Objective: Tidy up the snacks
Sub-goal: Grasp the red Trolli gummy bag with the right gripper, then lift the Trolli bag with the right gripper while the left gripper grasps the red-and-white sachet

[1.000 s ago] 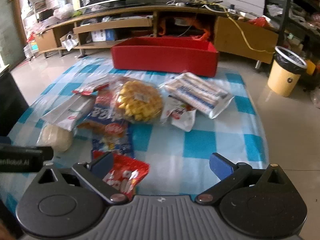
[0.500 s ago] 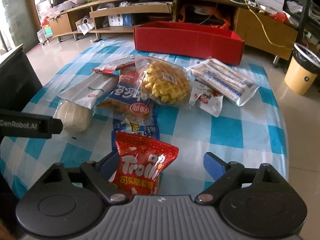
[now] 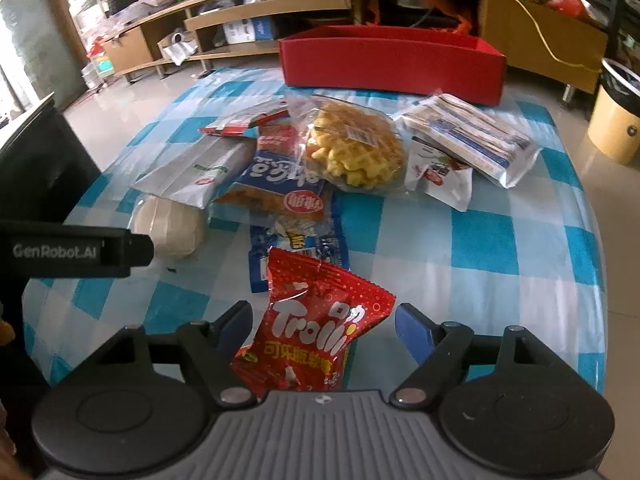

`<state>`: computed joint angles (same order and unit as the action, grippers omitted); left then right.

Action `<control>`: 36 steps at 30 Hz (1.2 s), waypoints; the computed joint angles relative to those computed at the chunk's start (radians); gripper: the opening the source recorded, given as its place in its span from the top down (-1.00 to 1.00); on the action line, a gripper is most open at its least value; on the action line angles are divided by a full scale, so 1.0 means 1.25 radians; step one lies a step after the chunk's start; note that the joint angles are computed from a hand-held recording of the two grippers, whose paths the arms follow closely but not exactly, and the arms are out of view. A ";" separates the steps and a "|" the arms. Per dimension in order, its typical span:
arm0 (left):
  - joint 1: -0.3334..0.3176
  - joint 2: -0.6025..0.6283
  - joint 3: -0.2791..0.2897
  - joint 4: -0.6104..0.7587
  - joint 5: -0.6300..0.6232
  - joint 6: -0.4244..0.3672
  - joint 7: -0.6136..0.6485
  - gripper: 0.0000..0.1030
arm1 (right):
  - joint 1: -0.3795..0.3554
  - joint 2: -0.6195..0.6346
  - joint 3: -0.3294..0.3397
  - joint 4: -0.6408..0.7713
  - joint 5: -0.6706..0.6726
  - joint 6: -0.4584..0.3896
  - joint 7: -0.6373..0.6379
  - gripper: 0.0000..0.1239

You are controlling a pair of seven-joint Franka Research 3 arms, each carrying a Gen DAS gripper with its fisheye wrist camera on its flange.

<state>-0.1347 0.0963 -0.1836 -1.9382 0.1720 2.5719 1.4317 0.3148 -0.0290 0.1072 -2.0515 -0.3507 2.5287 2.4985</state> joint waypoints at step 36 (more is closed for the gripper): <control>-0.068 0.336 0.007 0.456 0.118 -0.044 0.116 -1.00 | -0.050 0.058 -0.047 0.104 0.233 0.038 -0.317 0.36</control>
<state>-0.2195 0.5169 -0.1749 -1.3688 0.3199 2.5167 1.5763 0.2520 0.0437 0.0480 -1.9221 -0.0597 2.5766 2.1028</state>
